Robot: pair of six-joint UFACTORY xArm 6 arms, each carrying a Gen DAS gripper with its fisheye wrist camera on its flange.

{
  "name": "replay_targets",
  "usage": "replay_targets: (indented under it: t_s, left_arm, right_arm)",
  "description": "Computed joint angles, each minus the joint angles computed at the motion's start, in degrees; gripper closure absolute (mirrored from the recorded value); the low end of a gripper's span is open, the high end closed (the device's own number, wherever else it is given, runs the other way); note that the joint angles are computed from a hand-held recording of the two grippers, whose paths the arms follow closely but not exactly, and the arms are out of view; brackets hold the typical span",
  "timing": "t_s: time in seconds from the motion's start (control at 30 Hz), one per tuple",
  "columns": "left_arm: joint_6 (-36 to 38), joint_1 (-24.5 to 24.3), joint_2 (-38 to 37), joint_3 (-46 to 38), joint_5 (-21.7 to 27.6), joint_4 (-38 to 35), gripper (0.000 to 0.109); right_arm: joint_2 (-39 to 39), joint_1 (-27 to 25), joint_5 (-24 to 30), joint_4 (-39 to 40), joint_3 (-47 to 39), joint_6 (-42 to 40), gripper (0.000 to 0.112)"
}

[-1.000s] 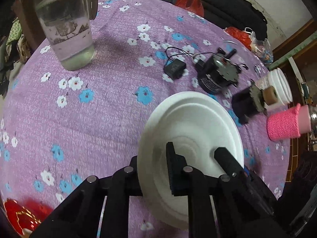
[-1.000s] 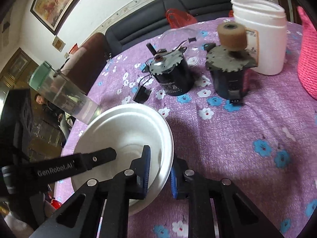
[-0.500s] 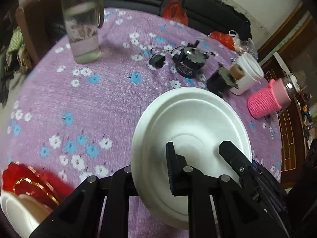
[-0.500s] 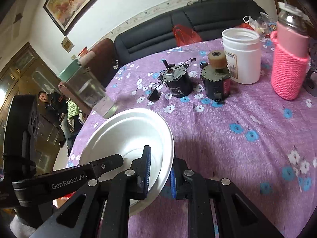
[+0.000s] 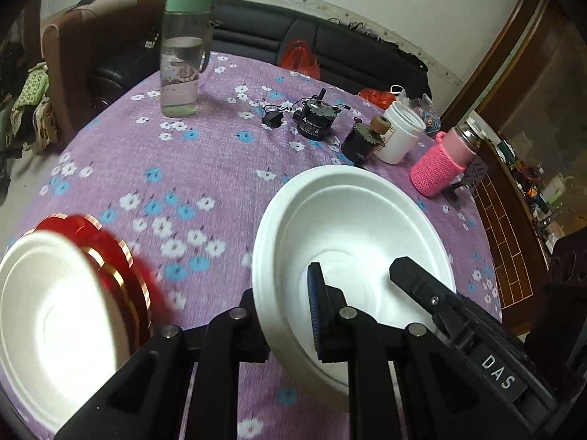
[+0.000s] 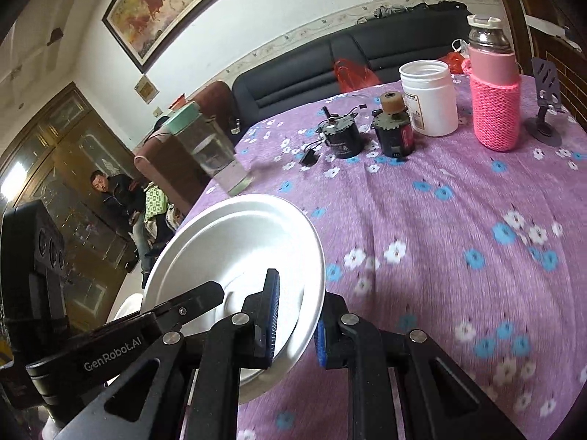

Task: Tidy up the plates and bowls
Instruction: 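Carry the small white bowl with both grippers over the stack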

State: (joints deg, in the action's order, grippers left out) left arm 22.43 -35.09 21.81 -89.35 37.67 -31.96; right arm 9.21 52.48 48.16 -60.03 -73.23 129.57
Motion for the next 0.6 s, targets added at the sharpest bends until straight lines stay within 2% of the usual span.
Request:
replay_targets:
  t_s: [0.13, 0.33, 0.6]
  left_arm:
    - [4.5, 0.7, -6.7, 9.0, -3.9, -3.5, 0.093]
    - [11.8, 3.6, -14.7, 18.8, -7.1, -11.6, 0.093]
    - [16.2, 9.1, -20.8, 25.5, -8.8, -17.6, 0.093]
  right_arm:
    - [1.7, 3.0, 2.8, -0.5, -2.9, 0.4, 0.094]
    - [5.8, 5.7, 3.5, -1.9, -8.7, 0.8, 0.094]
    - [15.9, 6.9, 3.3, -0.2, -23.0, -6.7, 0.094]
